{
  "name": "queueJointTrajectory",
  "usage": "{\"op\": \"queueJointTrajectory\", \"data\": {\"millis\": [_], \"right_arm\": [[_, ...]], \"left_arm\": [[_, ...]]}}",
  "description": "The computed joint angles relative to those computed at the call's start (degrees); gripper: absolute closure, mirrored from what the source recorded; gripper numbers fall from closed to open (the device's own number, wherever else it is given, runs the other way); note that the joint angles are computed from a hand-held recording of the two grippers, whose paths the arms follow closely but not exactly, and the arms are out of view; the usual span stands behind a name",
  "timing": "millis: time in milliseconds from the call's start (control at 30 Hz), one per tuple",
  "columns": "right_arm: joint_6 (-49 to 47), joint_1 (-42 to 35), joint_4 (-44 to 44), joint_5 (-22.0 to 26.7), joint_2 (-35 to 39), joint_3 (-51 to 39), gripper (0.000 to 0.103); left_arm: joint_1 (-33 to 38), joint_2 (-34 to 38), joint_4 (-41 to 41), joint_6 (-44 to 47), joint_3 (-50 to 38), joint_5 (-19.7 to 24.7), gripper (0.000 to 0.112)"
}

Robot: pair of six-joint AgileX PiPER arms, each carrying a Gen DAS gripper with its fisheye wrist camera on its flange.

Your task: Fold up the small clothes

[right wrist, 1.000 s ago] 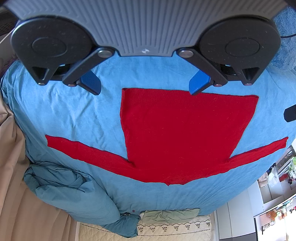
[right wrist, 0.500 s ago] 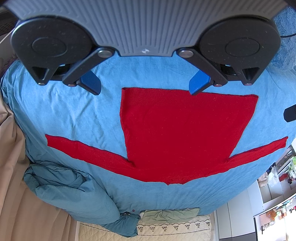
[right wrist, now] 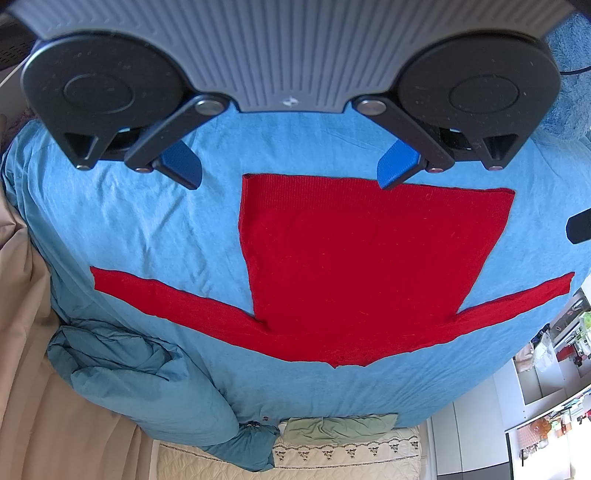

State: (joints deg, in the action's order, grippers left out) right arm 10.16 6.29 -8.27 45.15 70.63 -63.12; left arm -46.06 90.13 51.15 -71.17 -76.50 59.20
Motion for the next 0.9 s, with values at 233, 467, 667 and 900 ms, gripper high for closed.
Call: {"op": "queueJointTrajectory", "data": {"millis": [233,467,667,900], "right_arm": [[1.1,0.9,-0.7,0.5,0.2,-0.6,0.0],[2.4,2.1,-1.5,1.5,0.4,-1.9,0.0],[2.5,1.2,-1.1,3.0,-0.1,-5.1,0.0],[-1.0,-5.6,0.5,1.0,4.0,-11.1,0.0]], "left_arm": [[0.0,-0.1,-0.3,0.3,-0.3,0.3,0.009],[-0.1,-0.3,-0.7,0.7,-1.0,1.1,0.009],[0.0,0.0,-0.9,2.1,-3.3,1.6,0.009],[2.7,5.9,2.2,6.3,-14.3,-1.3,0.009]]}}
